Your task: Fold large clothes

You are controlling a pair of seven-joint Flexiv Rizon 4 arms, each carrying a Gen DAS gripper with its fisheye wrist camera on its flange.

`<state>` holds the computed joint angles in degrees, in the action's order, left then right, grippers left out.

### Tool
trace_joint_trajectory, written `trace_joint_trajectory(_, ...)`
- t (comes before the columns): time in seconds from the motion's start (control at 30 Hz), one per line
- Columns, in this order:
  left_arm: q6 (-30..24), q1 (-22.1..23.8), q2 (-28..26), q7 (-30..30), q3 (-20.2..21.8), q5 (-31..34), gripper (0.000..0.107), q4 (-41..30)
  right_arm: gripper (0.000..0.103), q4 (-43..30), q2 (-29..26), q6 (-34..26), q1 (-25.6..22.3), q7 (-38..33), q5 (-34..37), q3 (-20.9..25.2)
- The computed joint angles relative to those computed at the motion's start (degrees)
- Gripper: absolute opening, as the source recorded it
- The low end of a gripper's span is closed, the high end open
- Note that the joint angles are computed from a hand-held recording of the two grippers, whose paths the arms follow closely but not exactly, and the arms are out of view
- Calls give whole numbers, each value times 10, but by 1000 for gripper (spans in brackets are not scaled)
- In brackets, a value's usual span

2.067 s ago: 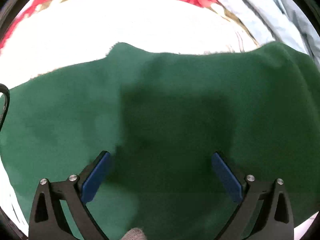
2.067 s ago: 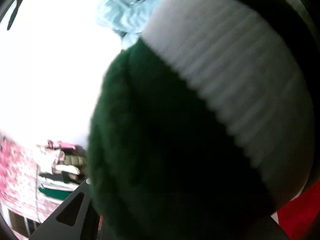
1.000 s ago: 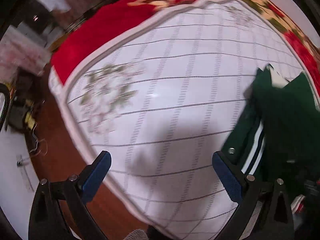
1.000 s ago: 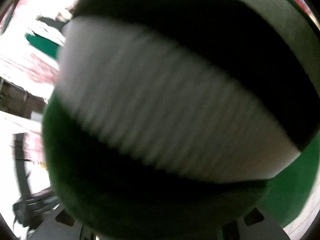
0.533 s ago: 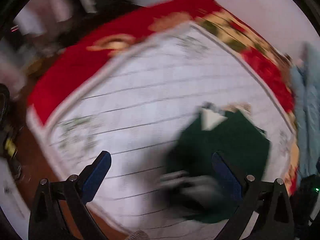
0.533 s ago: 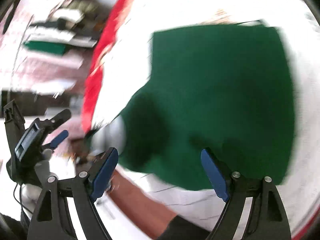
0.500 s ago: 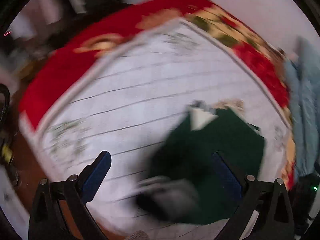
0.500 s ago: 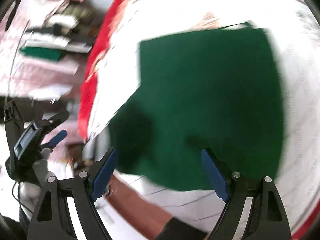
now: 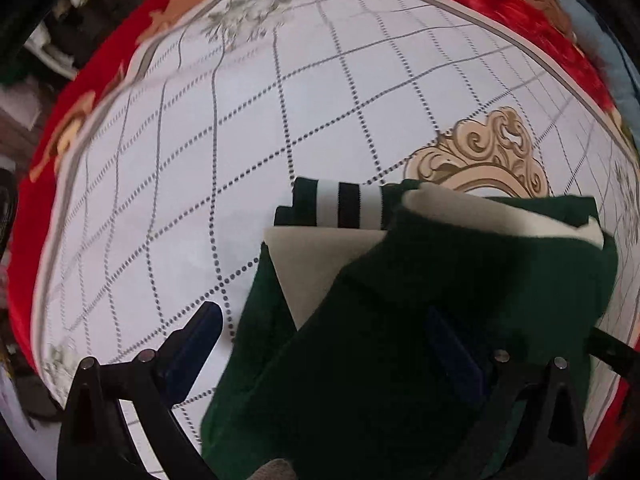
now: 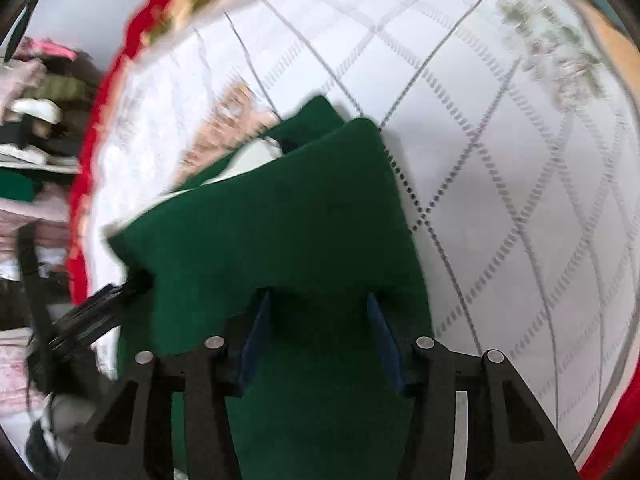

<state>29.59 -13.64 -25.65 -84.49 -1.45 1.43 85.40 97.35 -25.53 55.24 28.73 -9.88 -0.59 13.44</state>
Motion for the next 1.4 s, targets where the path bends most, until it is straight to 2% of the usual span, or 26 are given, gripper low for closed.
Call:
trace_joint_trajectory(0.03,-12,1,1,-4,1,-3,103,-5,54,6,6,0,-21,-10,23,13)
trace_joint_trajectory(0.07,-25,2,4,-7,2,-3,103,-12,54,-6,-5,1,-26,-27,42,15)
trace_joint_trajectory(0.13,-27,5,18,-3,3,-3,103,-12,56,-3,10,3,-43,-60,66,27)
trace_joint_trajectory(0.17,-18,11,32,4,1,-12,103,-6,56,25,33,33,-39,-56,66,22)
trace_joint_trajectory(0.2,-6,18,41,13,-3,-29,103,3,57,38,58,37,-40,-24,52,27)
trace_joint_trajectory(0.23,3,24,46,22,-8,-44,103,7,65,44,67,52,-30,-30,52,13)
trace_joint_trajectory(0.3,3,31,42,41,-17,-69,103,3,71,62,74,80,-33,-28,54,9)
trace_joint_trajectory(0.4,-56,32,-16,60,-32,-95,102,-49,71,76,70,104,-43,-43,73,16)
trace_joint_trajectory(0.43,-56,38,-26,65,-42,-110,96,-51,71,77,65,105,-47,-47,82,19)
trace_joint_trajectory(0.47,-32,33,-22,73,-40,-126,88,-35,71,78,58,109,-51,-55,94,24)
trace_joint_trajectory(0.53,-4,28,-12,100,-45,-133,27,-20,71,58,40,99,-52,-55,103,28)
trace_joint_trajectory(0.57,23,14,-2,102,-36,-108,15,-15,71,58,33,107,-52,-60,112,31)
trace_joint_trajectory(0.6,41,12,7,108,-35,-106,10,-3,71,52,33,101,-54,-64,115,33)
trace_joint_trajectory(0.7,83,26,31,112,-38,-151,7,32,71,45,18,107,-49,-66,104,24)
trace_joint_trajectory(0.8,111,26,50,108,-35,-160,6,52,71,59,35,106,-44,-51,94,21)
trace_joint_trajectory(0.87,130,28,57,96,-30,-162,5,60,71,69,51,104,-38,-39,84,14)
trace_joint_trajectory(0.97,110,33,32,55,-18,-148,5,34,71,82,80,90,-30,-20,57,9)
trace_joint_trajectory(1.03,87,38,6,26,-10,-135,6,19,71,66,83,65,-33,-34,43,11)
trace_joint_trajectory(1.17,78,49,-16,18,-13,-133,12,7,71,-5,50,4,-40,-99,51,20)
trace_joint_trajectory(1.27,43,52,-19,15,-15,-132,15,-15,71,-99,-7,-64,-46,-169,56,29)
trace_joint_trajectory(1.3,36,53,-18,14,-16,-134,22,-19,71,-127,-24,-92,-46,-190,64,31)
trace_joint_trajectory(1.33,30,52,-20,7,-12,-127,43,-28,68,-172,-52,-148,-47,-212,71,33)
trace_joint_trajectory(1.37,42,52,-16,7,-10,-125,59,-22,68,-210,-79,-198,-39,-216,63,25)
trace_joint_trajectory(1.4,60,55,-9,11,-11,-127,88,-10,68,-229,-94,-218,-32,-215,62,17)
